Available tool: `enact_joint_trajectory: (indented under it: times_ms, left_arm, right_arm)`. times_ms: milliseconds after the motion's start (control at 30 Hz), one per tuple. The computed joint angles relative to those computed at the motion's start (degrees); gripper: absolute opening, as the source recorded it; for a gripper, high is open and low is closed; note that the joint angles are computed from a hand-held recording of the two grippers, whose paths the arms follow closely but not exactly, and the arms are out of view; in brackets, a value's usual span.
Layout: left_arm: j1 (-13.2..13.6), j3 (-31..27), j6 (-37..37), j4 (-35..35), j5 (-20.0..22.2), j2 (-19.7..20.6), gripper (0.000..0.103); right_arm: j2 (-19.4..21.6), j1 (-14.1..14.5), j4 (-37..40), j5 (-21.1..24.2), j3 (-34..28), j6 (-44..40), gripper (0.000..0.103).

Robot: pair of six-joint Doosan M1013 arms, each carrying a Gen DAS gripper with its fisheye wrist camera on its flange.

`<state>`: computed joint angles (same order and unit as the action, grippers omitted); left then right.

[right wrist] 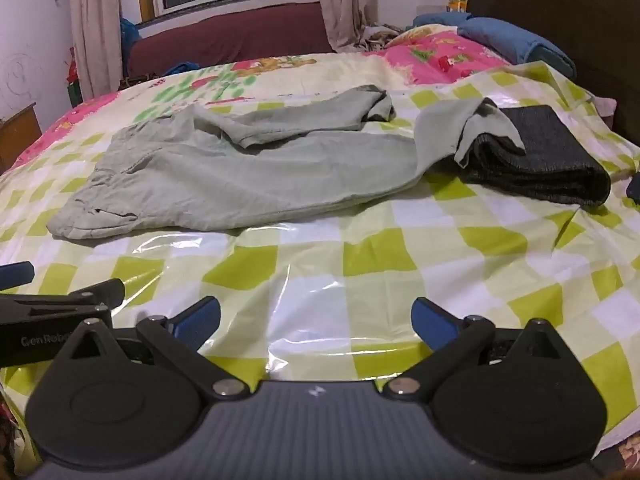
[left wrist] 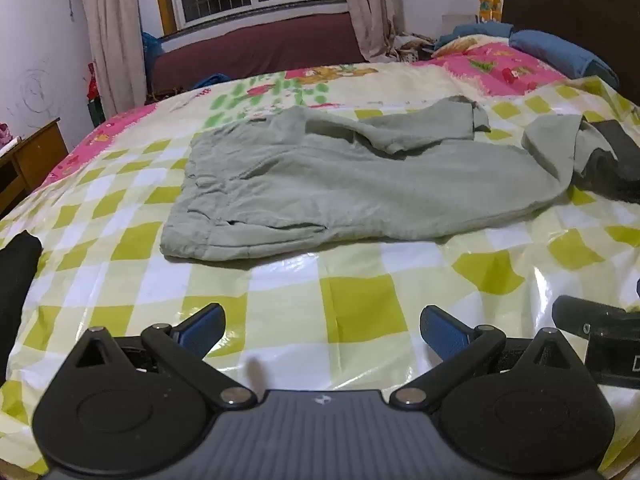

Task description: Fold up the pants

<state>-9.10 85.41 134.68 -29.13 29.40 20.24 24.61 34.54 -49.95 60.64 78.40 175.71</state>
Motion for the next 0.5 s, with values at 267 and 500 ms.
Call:
enact_joint_trajectory:
  times_ms: [267, 500]
  left_arm:
    - [-0.4, 0.1, -0.7, 1.2, 0.0, 0.2, 0.103]
    - [-0.4, 0.0, 0.0, 1.5, 0.2, 0.3, 0.103]
  right_arm:
    - [0.2, -0.6, 2.6, -0.3, -0.1, -1.2, 0.101]
    - [0.8, -0.6, 3.3, 0.3, -1.1, -2.7, 0.101]
